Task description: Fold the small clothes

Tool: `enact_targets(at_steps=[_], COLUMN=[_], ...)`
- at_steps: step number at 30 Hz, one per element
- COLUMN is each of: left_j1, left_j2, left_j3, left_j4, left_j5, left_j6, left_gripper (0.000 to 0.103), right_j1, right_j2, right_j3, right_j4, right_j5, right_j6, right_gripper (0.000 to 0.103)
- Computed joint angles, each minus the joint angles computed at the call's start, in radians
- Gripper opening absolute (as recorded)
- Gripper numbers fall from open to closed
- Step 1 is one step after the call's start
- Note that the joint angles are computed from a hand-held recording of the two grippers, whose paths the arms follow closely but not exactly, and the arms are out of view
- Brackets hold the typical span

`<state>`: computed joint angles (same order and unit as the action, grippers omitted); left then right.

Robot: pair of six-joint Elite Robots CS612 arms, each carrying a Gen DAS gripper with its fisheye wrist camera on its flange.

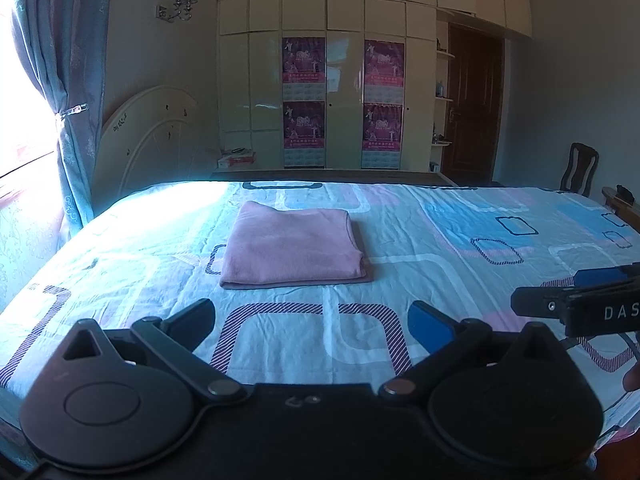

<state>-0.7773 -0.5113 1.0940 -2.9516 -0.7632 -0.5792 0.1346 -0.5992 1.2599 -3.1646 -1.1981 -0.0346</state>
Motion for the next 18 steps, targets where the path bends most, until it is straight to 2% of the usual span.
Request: enact_targets(at_steps=[18], left_j1=[0.004], left_j2=[0.006], left_j3=[-0.007], left_j4=[-0.007], left_j5=[0.005], left_j6=[0.011], left_gripper=[0.102], right_j1=[-0.001], right_j2=[0.002], right_j3=[-0.003], right_j4=[0.008], right_j5=[-0.006], right_j6=[-0.001], right_gripper=[0.103])
